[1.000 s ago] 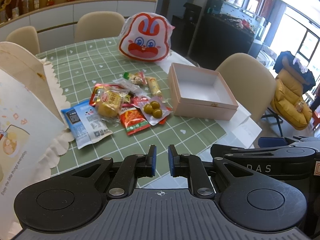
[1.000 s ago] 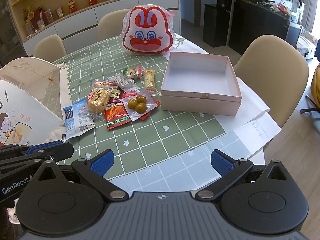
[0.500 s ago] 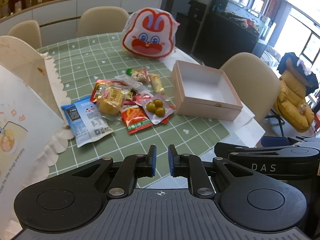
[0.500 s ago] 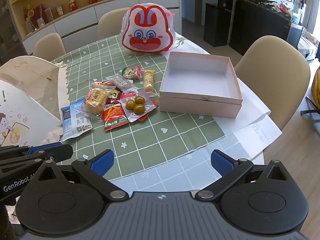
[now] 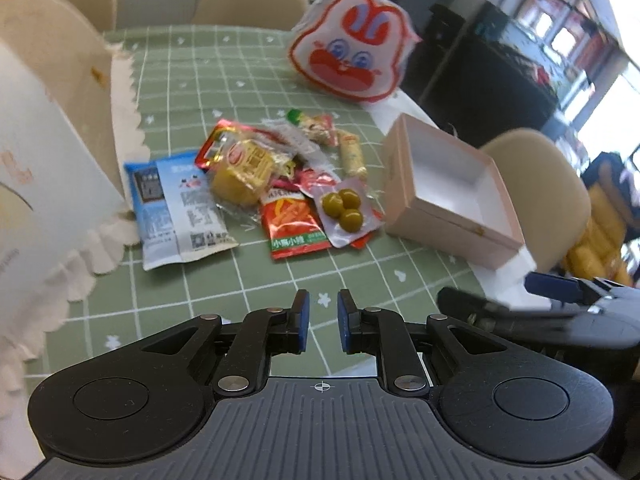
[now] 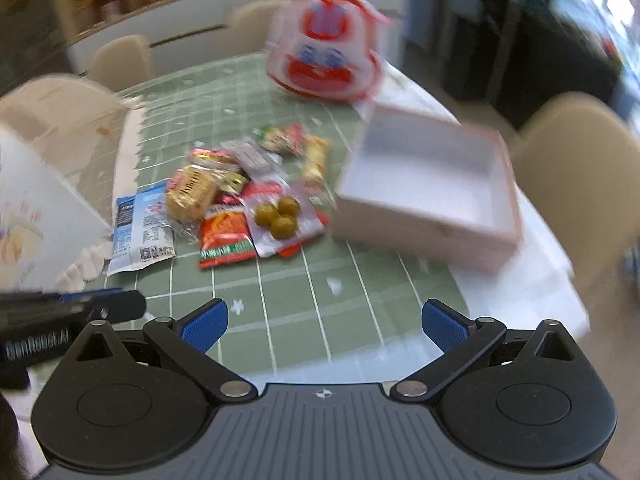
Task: Organize snacks
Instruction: 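Grasp the blue snack packet with the left tool while the right tool grasps the yellow bread bun package, then lift the blue packet with the left tool while the right tool lifts the bread bun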
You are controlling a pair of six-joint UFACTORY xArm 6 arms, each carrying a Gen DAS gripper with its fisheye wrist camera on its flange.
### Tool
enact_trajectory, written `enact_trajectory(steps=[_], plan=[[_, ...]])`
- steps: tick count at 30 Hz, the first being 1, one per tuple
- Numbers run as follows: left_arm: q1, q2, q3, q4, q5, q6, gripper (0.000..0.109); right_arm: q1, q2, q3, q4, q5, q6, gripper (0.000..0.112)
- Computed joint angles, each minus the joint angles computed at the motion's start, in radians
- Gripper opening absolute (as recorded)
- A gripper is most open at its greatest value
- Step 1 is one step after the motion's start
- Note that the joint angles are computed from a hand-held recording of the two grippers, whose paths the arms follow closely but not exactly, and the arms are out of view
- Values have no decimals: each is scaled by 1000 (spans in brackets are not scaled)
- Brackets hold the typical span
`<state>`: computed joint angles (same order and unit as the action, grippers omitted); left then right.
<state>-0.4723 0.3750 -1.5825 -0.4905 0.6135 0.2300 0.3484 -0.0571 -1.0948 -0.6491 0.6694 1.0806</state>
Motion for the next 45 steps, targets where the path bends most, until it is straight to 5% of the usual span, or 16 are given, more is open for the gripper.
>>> enact_trajectory(steps=[5,12,19,22,25,29,33,38,45], plan=[[37,95,-58,-25,-47,-80,18,-37,107,-25,3,-96,-174,103],[108,243,-192,324,-152,-522,18,-92,234,-62,349,-319,-536,103],[147,368,-352,381,-100,-607,18,-101,424,-304,735,-350,-870,103],[144,375,-365,357,-78,-568,18,-101,566,-509,829,-308,-897,103],[142,375,-363,336,-69,-533,18,-97,743,-776,783,-195,-818,103],[149,383,-367,287,-72,-522,21,-85,877,-980,644,-72,-743,76],[151,411,-392,229,-86,-477,21,-77,807,-859,682,-123,-791,63],[149,429,-428,74,-35,-305,29,-71,711,-702,802,-170,-885,61],[150,306,-317,-250,156,7,24,-61,525,-443,1136,-177,-1107,56]])
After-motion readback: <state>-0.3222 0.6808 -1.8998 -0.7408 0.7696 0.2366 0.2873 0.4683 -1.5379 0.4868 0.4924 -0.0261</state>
